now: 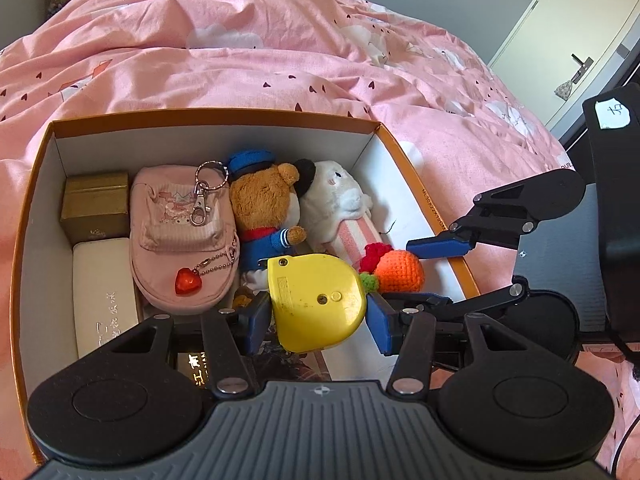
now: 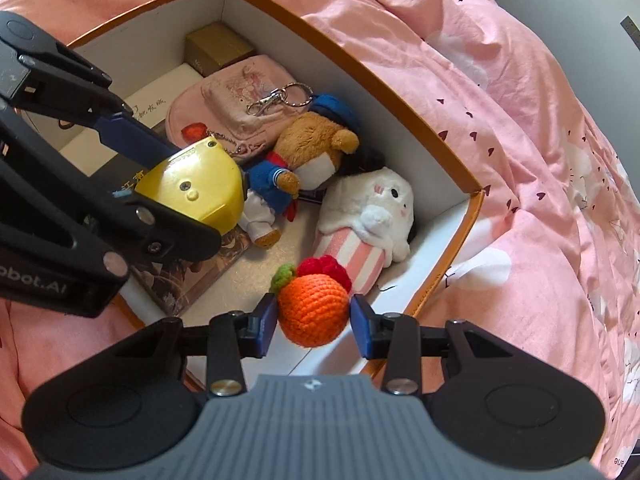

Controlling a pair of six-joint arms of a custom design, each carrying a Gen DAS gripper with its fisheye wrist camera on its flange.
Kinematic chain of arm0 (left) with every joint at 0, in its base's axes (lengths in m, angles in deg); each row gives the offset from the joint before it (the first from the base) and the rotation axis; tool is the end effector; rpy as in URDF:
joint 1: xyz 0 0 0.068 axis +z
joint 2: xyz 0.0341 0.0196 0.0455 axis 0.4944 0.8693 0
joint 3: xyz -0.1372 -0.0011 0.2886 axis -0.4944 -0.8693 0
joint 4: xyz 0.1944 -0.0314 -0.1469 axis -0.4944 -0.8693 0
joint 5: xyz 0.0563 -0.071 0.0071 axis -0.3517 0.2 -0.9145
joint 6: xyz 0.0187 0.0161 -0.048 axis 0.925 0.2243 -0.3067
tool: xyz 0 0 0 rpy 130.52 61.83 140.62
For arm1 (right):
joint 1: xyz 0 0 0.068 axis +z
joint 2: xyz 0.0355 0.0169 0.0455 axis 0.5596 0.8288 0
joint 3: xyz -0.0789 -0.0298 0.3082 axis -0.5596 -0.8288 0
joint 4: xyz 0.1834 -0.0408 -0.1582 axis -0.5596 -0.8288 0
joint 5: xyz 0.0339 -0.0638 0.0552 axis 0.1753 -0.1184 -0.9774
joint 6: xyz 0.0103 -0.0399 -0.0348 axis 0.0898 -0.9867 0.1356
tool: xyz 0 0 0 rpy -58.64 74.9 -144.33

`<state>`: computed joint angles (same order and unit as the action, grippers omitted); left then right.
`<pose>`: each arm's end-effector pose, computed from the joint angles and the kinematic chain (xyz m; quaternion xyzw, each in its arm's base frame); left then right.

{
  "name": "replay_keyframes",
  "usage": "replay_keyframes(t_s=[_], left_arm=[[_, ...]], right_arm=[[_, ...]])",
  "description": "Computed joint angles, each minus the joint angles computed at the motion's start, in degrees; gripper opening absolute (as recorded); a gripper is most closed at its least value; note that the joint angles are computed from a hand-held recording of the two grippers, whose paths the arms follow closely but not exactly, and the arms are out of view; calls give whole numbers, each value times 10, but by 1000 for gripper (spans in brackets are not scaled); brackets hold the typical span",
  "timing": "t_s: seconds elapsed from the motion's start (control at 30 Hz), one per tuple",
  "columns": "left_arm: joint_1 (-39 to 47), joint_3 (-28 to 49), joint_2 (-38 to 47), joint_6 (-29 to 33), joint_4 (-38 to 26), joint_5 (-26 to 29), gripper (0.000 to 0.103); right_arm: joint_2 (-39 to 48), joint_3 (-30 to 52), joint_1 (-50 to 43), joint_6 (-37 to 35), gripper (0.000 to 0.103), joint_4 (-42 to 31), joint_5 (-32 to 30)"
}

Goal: Organize objects
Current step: 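Lift both items and carry them over the shoebox with both tools, then lower the tape measure into the shoebox while the right tool lowers the crocheted fruit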

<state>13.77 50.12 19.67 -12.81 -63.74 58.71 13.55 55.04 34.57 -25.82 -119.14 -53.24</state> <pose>0.2830 -0.0918 0.3014 0.1193 0.9409 -0.2019 0.2444 0.3260 0.0049 0.3222 -0.4085 0.8872 -0.0617 0.2052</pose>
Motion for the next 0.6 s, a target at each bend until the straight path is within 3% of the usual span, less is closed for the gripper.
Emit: replay_keyframes(t_s=[0.27,0.6], left_arm=[[20,25,39,20,-27,30,58],[18,61,83,21,-68,68,58]], right_arm=[[60,39,8,0,42,-31,33],[69,63,7,-15,44,-61,34]])
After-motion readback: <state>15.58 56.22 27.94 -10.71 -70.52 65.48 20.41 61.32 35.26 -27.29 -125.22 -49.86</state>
